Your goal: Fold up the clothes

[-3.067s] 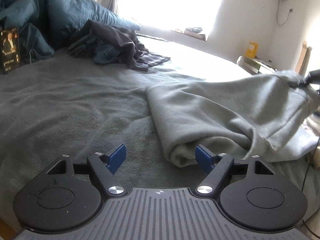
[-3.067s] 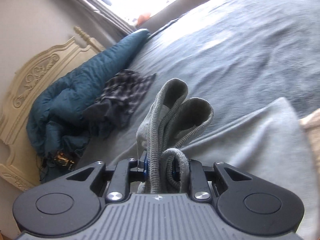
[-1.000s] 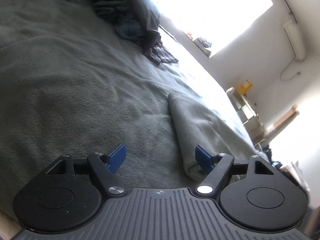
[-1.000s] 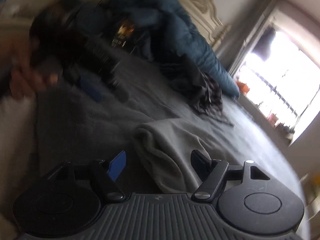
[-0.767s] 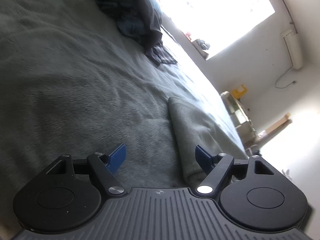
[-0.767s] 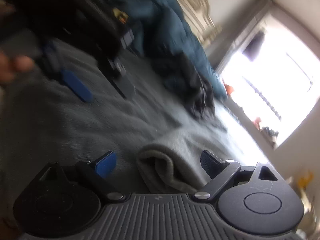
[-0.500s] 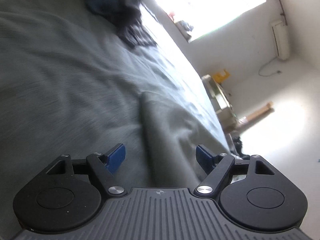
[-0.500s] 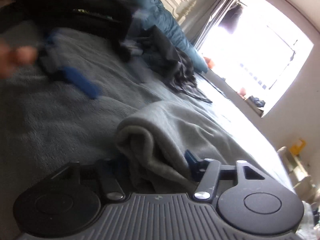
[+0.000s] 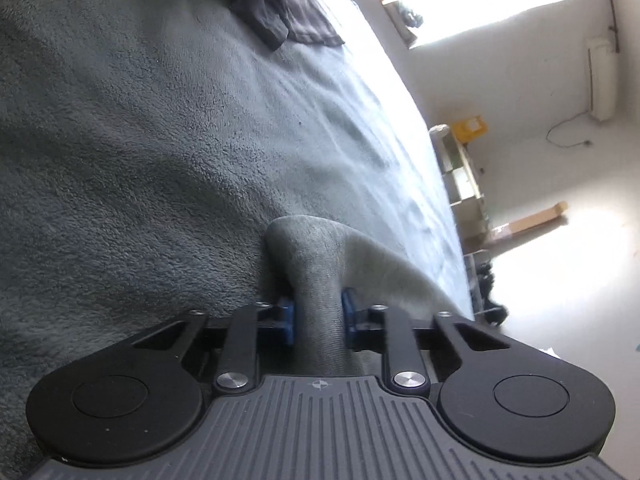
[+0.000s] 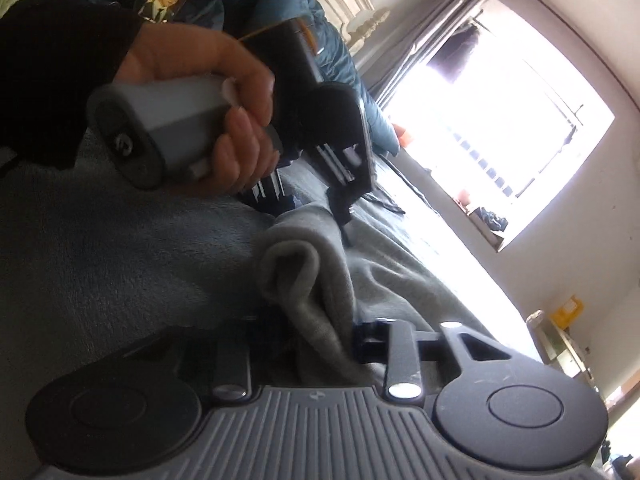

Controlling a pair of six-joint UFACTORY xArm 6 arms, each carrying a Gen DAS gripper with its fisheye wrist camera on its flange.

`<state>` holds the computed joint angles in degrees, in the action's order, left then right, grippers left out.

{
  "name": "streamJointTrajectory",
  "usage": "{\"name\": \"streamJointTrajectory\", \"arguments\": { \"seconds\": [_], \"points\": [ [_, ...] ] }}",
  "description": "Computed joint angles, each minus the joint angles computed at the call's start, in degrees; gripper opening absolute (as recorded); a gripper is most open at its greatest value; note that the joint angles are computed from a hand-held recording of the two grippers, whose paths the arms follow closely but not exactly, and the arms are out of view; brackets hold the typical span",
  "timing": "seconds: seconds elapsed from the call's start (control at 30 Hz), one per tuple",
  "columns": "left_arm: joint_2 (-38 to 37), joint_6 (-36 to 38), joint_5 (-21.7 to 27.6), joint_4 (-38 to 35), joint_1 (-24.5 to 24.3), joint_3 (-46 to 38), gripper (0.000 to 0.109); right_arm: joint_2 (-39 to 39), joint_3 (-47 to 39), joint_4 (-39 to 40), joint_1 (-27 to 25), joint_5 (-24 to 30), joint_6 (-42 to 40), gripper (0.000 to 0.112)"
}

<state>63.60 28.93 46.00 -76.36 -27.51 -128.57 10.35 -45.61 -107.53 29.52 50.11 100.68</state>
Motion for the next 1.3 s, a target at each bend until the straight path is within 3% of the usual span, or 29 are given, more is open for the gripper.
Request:
{"name": "streamJointTrajectory", "arguments": {
  "seconds": [0.2,0.4,0.7,0.83,0.9,1.0,1.07,1.23,1.3],
  "points": [
    [-4.5,6.68,3.29,-9.34,2.47,6.73,0.01,-0.71,-0.49,0.98,2.12,2.2,-4.6,0.024],
    [-9.28,10.67,4.25,-12.36,6.26,13.8,0.01,1.63,-5.37,1.12,4.01,-0.17,-5.94,0.023],
    [-16.26,14.43,0.55,-12.58,12.35,24.29,0.01,8.18,-15.6,-6.03,5.94,-8.16,-1.33,0.023],
    [-14.54,13.4,-1.39,-7.93,12.18,23.85,0.021,11.07,-20.23,-3.43,5.1,-14.2,-2.16,0.028],
    [-15.12,15.43,-0.98,-9.94,12.47,25.22,0.024,7.67,-16.2,-7.56,4.57,-15.21,2.55,0.04],
    [-18.78,19.42,-3.26,-13.74,12.39,29.82,0.043,1.36,-8.96,-15.43,3.9,-15.71,11.01,0.055],
    [-22.47,22.61,-6.42,-15.37,12.08,34.1,0.049,-3.94,-3.14,-20.08,3.5,-15.62,16.76,0.062],
    [-33.76,36.36,-15.82,-20.39,10.96,46.79,0.053,-25.56,15.38,-21.02,-1.03,-18.91,30.09,0.062],
    [-38.32,43.68,-18.49,-24.83,9.23,51.31,0.054,-35.05,22.25,-21.52,-5.86,-21.07,37.44,0.062]
  ]
}}
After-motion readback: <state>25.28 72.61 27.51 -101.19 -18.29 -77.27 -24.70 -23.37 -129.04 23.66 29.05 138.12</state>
